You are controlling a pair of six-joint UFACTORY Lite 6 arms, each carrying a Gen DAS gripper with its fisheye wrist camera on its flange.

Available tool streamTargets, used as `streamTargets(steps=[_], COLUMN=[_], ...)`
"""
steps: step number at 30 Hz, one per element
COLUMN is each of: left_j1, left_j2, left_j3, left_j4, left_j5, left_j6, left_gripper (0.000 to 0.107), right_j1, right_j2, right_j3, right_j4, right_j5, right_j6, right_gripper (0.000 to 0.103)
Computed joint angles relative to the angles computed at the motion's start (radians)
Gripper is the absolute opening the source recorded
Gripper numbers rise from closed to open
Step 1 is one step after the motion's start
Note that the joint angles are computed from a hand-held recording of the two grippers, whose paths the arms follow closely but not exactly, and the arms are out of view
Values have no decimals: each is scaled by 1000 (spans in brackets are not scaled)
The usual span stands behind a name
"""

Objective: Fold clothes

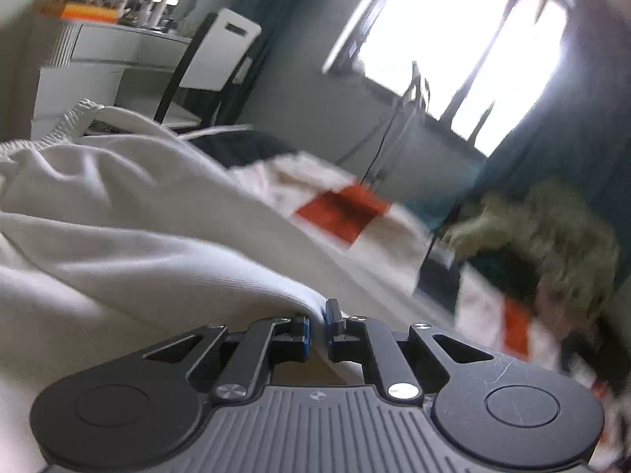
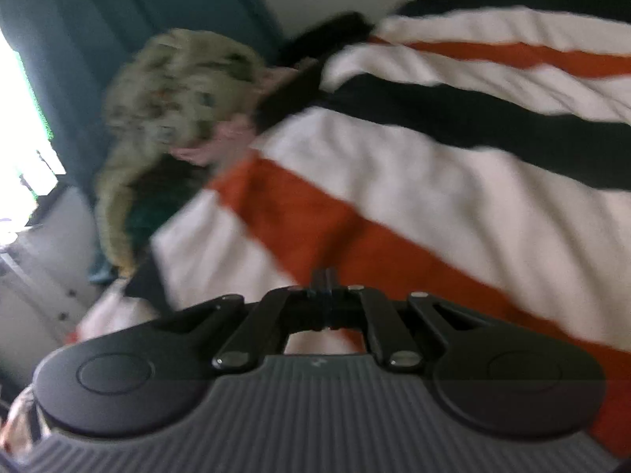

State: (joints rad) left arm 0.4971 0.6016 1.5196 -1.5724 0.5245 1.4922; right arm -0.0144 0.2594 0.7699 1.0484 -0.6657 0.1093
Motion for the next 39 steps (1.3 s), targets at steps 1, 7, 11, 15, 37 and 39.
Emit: streamTargets(steps=[1,7,11,15,37,39], left_j1=[-9,-42,-49,-13,270,269], left_j2=[-9,-89,-210,-361,-773,-753], left_j3=[-15,-110,-232,-366,-648,-632], left_j4=[30,73,-25,-50,82,95], left_j5=[-24,-101,-110,-43,271,269], left_j6=[-5,70,239,328,370,351], left_gripper=[8,40,69,81,101,101], right_j1=[-20,53,194,407,1080,1067], right_j2=[-7,-151,-319,-492,-517,-513], right_j3=[-28,-146,-184,-217,-4,-6], right_j4=[-13,104,336,560,1062,1067], right_j5=[14,15,10,-1,-405,-387], right_j6=[20,-139,-392,-575,-895,-903], right_gripper=[3,4,7,65,84,84])
